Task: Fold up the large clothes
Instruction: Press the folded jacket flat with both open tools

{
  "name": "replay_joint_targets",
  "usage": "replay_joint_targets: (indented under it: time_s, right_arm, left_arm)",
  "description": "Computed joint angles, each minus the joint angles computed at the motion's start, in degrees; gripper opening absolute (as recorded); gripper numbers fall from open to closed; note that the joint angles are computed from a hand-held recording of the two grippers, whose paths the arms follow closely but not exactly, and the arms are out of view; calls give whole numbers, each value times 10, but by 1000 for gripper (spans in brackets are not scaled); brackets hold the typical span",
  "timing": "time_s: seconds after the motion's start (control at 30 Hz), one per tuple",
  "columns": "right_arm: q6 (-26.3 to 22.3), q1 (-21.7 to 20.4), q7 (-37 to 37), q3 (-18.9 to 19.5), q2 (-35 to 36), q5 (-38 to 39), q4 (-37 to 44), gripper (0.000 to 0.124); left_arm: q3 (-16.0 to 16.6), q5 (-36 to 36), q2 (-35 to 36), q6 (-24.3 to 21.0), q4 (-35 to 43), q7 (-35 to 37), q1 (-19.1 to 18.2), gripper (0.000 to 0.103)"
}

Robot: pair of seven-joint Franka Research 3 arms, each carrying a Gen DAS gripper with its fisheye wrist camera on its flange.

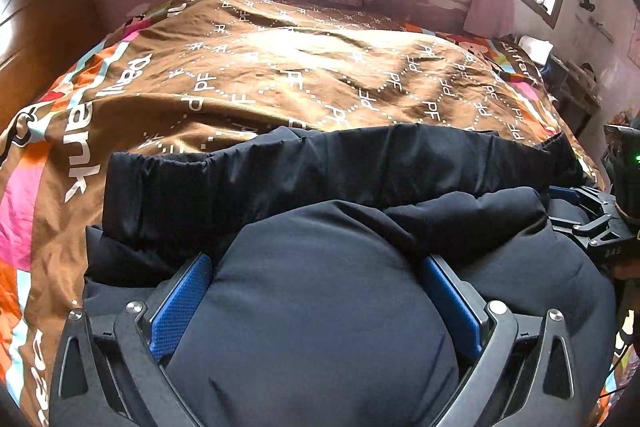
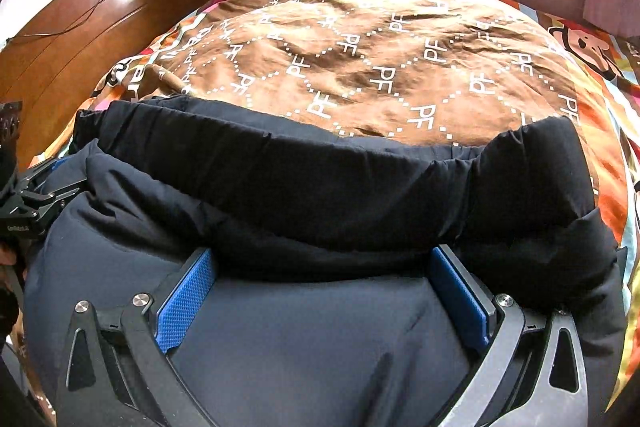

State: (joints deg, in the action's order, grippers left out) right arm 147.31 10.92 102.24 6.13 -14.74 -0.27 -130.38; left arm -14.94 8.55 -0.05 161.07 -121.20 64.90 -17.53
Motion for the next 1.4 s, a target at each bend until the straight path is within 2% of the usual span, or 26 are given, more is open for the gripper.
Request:
replay_joint_targets:
  time_s: [0.2, 0.73, 1.03, 1.17, 1.3, 1.33, 1.4]
  right_arm:
    - [6, 0, -1, -1, 1, 0, -3, 102]
    - [23, -1, 0, -1, 9, -1, -5, 102]
    - [51, 0, -3, -4, 21, 2, -6, 102]
    - [65, -1, -4, -3, 15, 0, -15, 102]
    - [94, 4, -22, -7, 1, 20, -33, 102]
    - [97, 4, -24, -7, -3, 23, -35, 102]
    - [95, -3, -18, 1, -12, 14, -40, 102]
  left_arm:
    - [0, -29, 1, 13, -6, 21, -1, 103]
    - [0, 11, 6, 15, -6, -8, 0, 103]
    - [1, 19, 2, 37, -17, -17, 1, 103]
    - [2, 10, -15, 79, -44, -17, 2, 103]
    - [10, -31, -41, 125, -80, 1, -5, 103]
    - [9, -24, -47, 125, -83, -9, -4, 103]
    - [-6, 39, -62, 115, -89, -74, 18, 103]
